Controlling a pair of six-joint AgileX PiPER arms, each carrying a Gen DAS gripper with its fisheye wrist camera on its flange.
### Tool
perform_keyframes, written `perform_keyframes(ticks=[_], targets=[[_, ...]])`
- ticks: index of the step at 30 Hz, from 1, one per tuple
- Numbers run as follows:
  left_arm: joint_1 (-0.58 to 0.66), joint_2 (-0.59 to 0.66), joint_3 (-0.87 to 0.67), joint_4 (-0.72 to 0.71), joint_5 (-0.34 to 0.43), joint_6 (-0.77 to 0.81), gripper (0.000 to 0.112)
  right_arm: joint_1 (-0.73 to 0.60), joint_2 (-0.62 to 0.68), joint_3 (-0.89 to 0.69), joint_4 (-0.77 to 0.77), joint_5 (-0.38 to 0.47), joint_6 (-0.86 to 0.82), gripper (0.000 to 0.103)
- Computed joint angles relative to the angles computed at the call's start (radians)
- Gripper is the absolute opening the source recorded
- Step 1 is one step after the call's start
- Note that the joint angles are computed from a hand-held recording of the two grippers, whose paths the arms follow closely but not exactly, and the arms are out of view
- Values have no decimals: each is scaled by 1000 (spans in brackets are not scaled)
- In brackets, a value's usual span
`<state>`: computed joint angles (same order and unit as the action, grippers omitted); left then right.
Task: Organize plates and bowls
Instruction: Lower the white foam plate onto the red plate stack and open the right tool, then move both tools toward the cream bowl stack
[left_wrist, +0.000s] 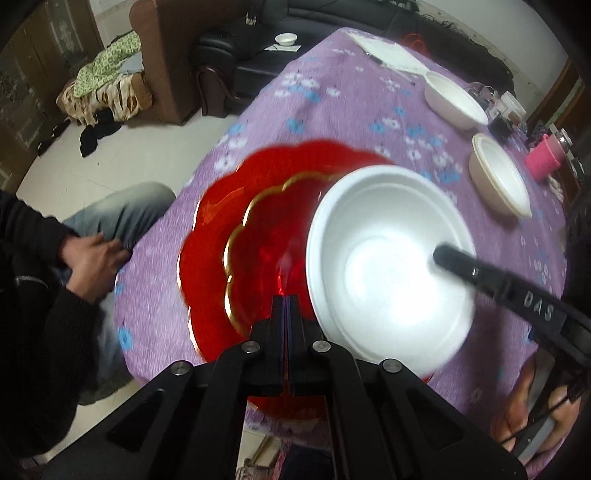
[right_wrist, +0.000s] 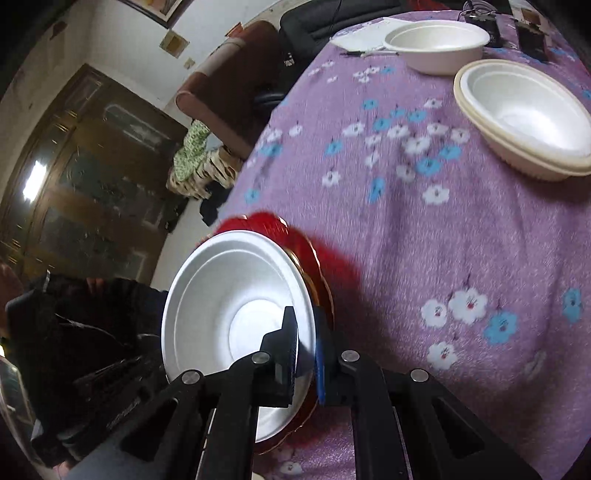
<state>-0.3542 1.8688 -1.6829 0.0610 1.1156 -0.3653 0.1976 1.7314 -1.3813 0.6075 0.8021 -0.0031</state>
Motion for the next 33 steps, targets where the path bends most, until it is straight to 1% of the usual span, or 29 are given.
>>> perform_keyframes(ticks=[2,5,6,8,9,11,13,14,15,17,18,20,21,22,23,24,26,27,30,33], targets=[[0,-29,39,8,-20,-10,0,21,-14,20,-35,-38,17,6],[-9,-104,132,44,-85,-49,0,50,-26,32,-82,-71,44,7],[-8,-130,164,33,-111,-48,0,54,-24,34,-67,-69,27,11],[-8,-170,208,6,-148,-44,0,65,-4,20,-37,-51,15,11],[-14,-188,228,4,-164,-52,0,80,10,7,-56,-45,28,11],[-24,-217,255,6,-190,-66,0,98,24,-3,-70,-57,36,10],[-30,-240,273,-3,-207,-73,0,103,22,-2,-49,-57,19,13],[-35,-244,274,-11,-209,-69,0,94,21,1,-20,-46,-4,16],[-43,-250,277,-20,-214,-64,0,84,16,9,9,-40,-29,24],[-71,-257,277,-6,-221,-75,0,56,-18,50,63,-56,-83,35],[-83,-258,276,-2,-223,-78,0,33,-48,84,116,-69,-140,36],[-118,-257,270,-8,-231,-78,0,-14,-93,139,192,-77,-236,43],[-129,-252,262,-15,-229,-69,0,-53,-126,183,264,-74,-316,45],[-144,-243,251,-26,-228,-59,0,-88,-152,215,297,-61,-367,47],[-162,-234,241,-36,-228,-51,1,-113,-176,240,297,-63,-384,49],[-182,-219,223,-43,-224,-43,1,-149,-207,274,300,-71,-411,49],[-217,-189,186,-47,-211,-37,3,-240,-249,325,336,-47,-483,49],[-238,-170,164,-51,-205,-32,3,-305,-267,351,359,-23,-523,49],[-285,-116,99,-78,-183,-6,3,-479,-297,390,381,16,-603,50],[-332,-44,11,-80,-146,3,3,-611,-285,377,368,38,-636,50]])
